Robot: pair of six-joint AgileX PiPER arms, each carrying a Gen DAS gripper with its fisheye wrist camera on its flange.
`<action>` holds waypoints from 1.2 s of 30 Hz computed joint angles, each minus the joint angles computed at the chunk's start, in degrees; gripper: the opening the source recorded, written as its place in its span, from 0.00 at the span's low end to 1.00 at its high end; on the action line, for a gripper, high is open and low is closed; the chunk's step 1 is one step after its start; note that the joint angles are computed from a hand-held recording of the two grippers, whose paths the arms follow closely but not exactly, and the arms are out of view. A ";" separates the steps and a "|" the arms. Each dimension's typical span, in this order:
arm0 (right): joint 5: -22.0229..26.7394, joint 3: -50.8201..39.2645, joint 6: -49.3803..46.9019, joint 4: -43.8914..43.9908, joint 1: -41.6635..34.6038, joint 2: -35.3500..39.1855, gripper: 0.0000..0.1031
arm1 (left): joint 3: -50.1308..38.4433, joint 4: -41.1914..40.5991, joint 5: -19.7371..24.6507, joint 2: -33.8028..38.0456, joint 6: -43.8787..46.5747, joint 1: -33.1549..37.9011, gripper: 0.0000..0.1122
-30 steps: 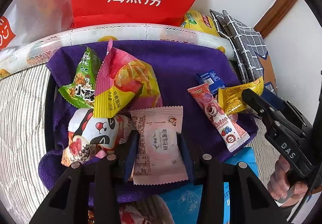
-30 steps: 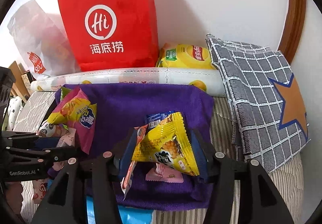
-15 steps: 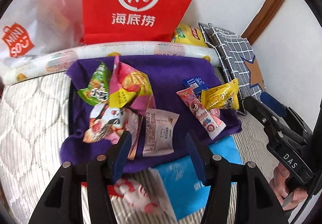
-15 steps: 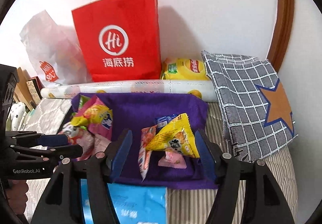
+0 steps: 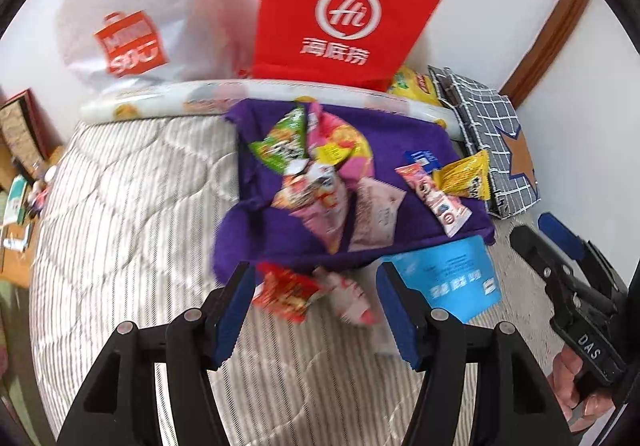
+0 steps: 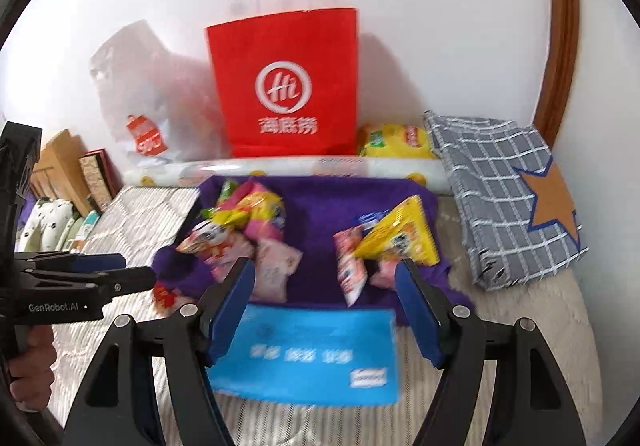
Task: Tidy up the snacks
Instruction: 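Move both tools back to the snacks beside the blue tissue pack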
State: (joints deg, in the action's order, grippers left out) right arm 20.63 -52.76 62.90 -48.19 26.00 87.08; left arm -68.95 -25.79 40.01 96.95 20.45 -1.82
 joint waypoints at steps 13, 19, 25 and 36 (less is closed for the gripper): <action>-0.95 -3.40 0.62 0.89 11.11 10.24 0.54 | 7.60 -7.69 0.47 -1.17 12.19 12.32 0.56; 1.11 -6.51 -1.19 2.84 12.93 15.65 0.49 | 7.95 -11.07 1.07 1.34 16.99 14.59 0.56; 4.82 -8.77 1.87 -1.58 15.44 18.45 0.46 | 7.46 -13.04 1.87 3.17 19.37 15.61 0.56; 10.78 -14.22 -3.01 0.06 17.39 23.15 0.25 | 8.00 -14.13 2.43 3.56 21.11 16.73 0.56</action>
State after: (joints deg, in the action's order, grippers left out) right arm 31.41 -66.98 59.89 -48.14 43.39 110.23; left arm -60.95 -39.93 42.45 100.50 41.56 14.91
